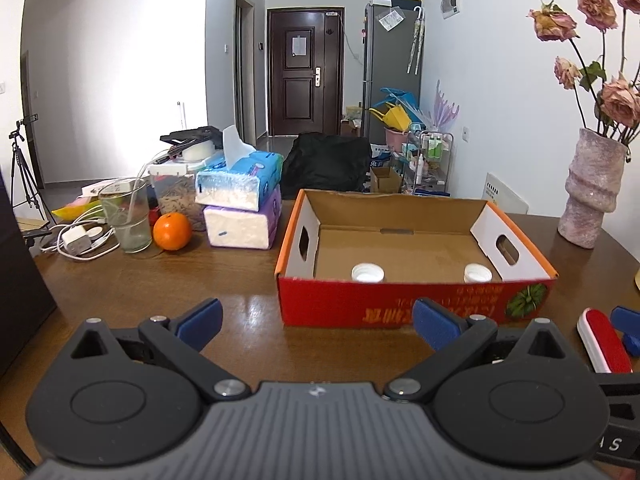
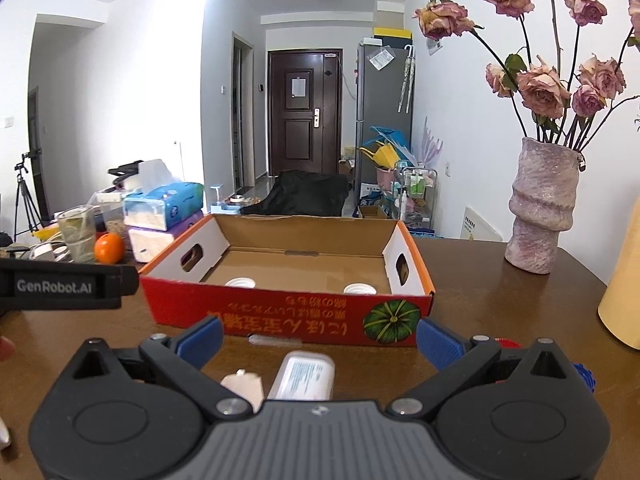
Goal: Organize rigid objects
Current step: 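Withdraw the right tool from the box back toward the table, then grasp the white spray bottle with the right gripper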
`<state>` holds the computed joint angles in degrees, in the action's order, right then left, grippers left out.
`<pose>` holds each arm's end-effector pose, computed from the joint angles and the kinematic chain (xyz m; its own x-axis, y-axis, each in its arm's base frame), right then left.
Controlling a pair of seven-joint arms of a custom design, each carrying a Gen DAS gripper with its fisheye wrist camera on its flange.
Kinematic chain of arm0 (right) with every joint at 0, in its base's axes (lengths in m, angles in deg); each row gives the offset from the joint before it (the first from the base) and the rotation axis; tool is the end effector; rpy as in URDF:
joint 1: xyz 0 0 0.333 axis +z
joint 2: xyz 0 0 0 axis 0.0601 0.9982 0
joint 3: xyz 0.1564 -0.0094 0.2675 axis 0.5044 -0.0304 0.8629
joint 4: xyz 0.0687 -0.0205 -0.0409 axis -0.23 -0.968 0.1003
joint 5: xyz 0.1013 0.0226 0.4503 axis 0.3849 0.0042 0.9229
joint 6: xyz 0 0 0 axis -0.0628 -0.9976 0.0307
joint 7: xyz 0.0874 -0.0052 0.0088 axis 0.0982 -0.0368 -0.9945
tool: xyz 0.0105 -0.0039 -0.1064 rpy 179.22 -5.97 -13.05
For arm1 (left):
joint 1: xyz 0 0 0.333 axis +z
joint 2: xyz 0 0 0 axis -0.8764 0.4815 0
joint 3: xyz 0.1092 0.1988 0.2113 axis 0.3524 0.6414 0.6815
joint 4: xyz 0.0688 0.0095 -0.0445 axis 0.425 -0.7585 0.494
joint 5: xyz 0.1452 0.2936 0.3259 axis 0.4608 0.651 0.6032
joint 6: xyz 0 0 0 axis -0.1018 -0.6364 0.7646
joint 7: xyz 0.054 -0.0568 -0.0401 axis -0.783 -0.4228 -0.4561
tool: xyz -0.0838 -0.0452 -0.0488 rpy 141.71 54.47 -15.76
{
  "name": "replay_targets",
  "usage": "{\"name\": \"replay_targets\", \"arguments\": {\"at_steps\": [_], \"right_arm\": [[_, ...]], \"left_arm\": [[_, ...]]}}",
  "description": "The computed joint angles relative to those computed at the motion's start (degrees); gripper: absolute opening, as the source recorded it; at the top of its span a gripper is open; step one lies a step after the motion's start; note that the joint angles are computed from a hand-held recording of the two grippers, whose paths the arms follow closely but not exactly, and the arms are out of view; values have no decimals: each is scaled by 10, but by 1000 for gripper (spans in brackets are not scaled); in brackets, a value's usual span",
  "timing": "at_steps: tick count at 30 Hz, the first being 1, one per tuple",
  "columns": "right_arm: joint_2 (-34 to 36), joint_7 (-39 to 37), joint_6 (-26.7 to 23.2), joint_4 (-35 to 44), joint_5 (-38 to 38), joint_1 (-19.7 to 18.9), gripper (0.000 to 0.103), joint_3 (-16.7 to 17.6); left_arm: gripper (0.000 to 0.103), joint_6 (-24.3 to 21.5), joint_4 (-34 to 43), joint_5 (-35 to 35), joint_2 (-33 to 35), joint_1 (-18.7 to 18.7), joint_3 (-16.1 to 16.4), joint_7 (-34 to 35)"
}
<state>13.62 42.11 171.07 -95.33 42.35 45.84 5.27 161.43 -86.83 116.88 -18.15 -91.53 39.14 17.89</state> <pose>0.6695 0.3963 0.2759 0.3153 -0.9490 0.0010 -0.4263 -0.1426 -0.8933 0.6413 -0.4111 0.3064 0.2814 -0.9596 -0.0064 -0.4851 -0.1365 -0.8638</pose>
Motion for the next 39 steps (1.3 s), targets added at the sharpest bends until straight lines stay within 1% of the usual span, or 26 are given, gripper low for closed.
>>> {"name": "replay_targets", "arguments": {"at_steps": [6,10,12,18,29,37,39], "right_arm": [[-43,16,30,-71,-50,-38,103,60],[-67,23,45,-112,-70,-50,103,82],[-78,22,49,-131,-70,-49,103,87],[-106,43,64,-181,-97,-63,103,113],[-141,73,73,-248,-120,-59,103,134],[-147,51,65,-264,-86,-24,103,124],[-146,35,60,-261,-68,-11,103,118]], "left_arm": [[103,-18,-52,10,-35,-6,-12,-21],[103,-30,-82,15,-56,-4,-25,-35],[103,-37,-98,18,-68,-2,-31,-42],[103,-55,-149,25,-103,3,-53,-65],[103,-78,-236,18,-161,18,-88,-91],[103,-82,-295,8,-198,31,-106,-109],[103,-80,-309,5,-206,35,-109,-113]]}}
